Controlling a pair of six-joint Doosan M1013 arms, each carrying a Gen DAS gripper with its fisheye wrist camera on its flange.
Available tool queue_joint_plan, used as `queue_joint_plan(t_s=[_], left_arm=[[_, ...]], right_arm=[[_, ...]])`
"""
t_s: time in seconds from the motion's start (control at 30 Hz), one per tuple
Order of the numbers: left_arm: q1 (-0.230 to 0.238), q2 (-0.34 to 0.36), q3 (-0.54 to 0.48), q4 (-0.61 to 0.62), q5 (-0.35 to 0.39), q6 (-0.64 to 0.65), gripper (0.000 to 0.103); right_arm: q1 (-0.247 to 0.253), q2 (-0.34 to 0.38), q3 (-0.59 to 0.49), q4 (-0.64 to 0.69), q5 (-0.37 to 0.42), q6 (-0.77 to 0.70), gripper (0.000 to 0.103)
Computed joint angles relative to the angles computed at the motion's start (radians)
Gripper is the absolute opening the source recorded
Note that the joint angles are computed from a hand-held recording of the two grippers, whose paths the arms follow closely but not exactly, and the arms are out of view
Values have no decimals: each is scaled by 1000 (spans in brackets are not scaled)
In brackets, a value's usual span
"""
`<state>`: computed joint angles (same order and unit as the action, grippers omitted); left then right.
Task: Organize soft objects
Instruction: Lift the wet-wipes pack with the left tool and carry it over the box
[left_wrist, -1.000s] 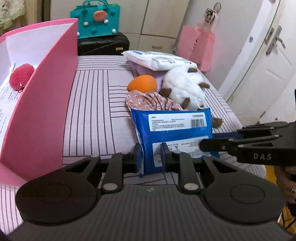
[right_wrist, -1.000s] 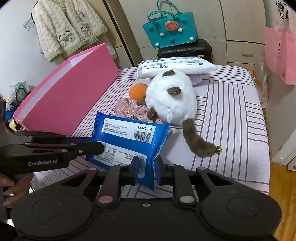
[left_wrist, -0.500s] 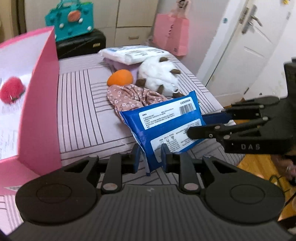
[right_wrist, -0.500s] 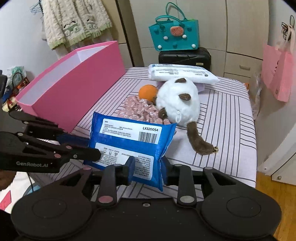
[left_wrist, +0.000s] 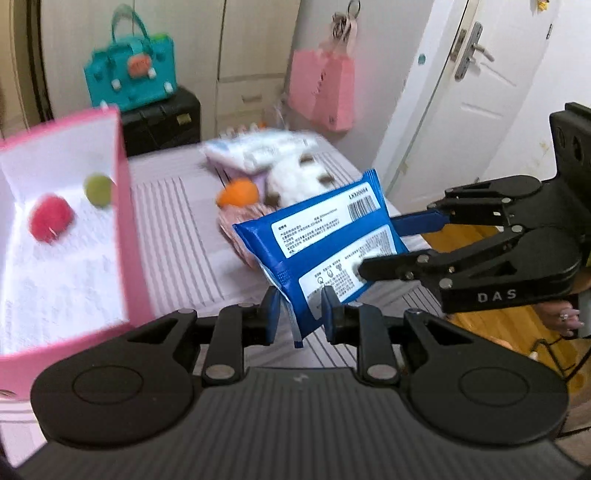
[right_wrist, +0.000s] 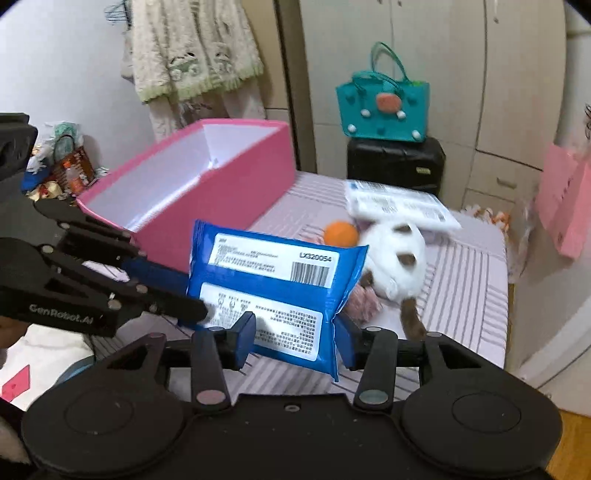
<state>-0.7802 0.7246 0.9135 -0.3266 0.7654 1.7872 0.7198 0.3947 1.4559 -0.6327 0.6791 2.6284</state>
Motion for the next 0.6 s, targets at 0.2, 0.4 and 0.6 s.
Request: queue_joint_plan(t_s=[0.2,0.4,0.6], left_arm=[[18,-36,23,-9,-14,-8,22],[45,-65,40,23,-50,-72,22],[70,-72,30,81,-62,-146,22]], right_arm=[[14,24,-71,-29,25,-87,59],[-5,60,-157,56,-16,-248,62],[-29,117,-266,192,-18,-434,62]])
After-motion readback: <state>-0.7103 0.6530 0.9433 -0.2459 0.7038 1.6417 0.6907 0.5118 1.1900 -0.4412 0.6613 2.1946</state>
